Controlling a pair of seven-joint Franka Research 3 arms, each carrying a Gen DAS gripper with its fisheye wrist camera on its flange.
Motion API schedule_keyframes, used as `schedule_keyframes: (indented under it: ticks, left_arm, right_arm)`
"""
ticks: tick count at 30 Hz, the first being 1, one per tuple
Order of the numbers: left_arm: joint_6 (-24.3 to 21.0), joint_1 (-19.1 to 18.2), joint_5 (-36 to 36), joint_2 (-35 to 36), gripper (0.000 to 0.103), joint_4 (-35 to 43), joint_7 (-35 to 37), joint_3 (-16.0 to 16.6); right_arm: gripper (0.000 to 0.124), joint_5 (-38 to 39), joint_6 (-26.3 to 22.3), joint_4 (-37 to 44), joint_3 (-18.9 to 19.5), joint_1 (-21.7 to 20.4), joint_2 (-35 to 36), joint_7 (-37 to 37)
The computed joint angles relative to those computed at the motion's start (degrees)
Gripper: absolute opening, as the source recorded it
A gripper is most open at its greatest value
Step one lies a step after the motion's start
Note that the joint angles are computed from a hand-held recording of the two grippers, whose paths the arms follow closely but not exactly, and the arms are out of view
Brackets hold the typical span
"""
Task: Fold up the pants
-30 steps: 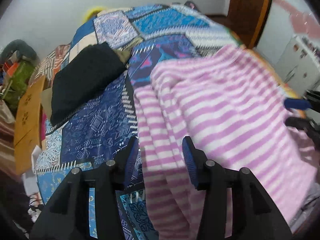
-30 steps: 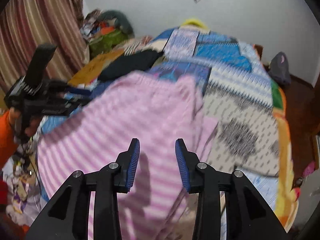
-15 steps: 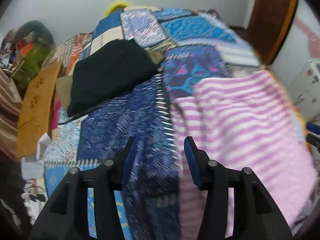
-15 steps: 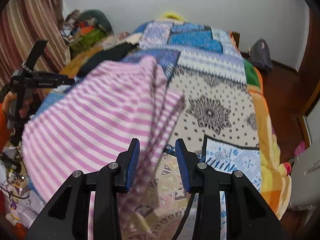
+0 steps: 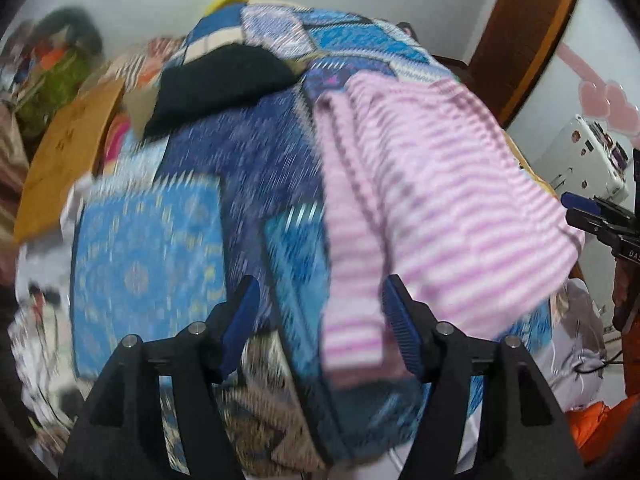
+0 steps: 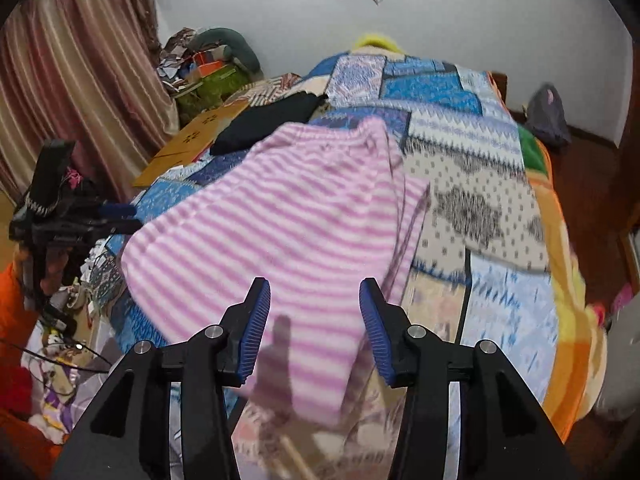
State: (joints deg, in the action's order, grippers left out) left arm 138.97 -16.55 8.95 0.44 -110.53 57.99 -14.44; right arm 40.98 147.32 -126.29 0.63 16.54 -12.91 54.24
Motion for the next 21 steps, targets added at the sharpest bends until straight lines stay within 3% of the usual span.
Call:
schedule_keyframes:
  ticks: [3,7,11,14,18,21]
  left_arm:
    - [2.53,0.18,-3.77,-1.88,0.065,-4.48,-0.38,0.21]
    - [4.75,0.39,-0.39,-1.77,0.067,-6.4,-6.08,0.16]
    - [2.08,0.45,5.81,-0.62,0.067,-4.82,-11.48,0.1]
    - [-7.78,0.16,12.44,1.99,0.056,-0.08,-14.68,0.14]
    - [-4.39,1.29,7.74,-0.56,0.056,-2.47,-13.24,1.0]
    - [-3.66,1.42,11.45,-1.4,0.059,-1.34,-15.12,0.75]
  right_arm:
    - [0.047,-0.22,-1.35,-1.52,0.05,-0.34,-0.72,2.6]
    - [0.047,-0.32,-0.67,-3.67,0.11,-0.15,-0.76,2.92]
    - [0.05,-1.34,1.68,-4.97,0.32,-0.44,-0.94,3.25]
    - [0.05,-3.93,2.2,-5.18,0.58,-0.93,-1.27,4.52]
    - [0.05,-7.17,2.57,-4.9,0.76,-1.49,-2.15,6.45]
    - [0.051,-9.24,3.7,-4.1,0.79,-1.83,-2.55,7.88]
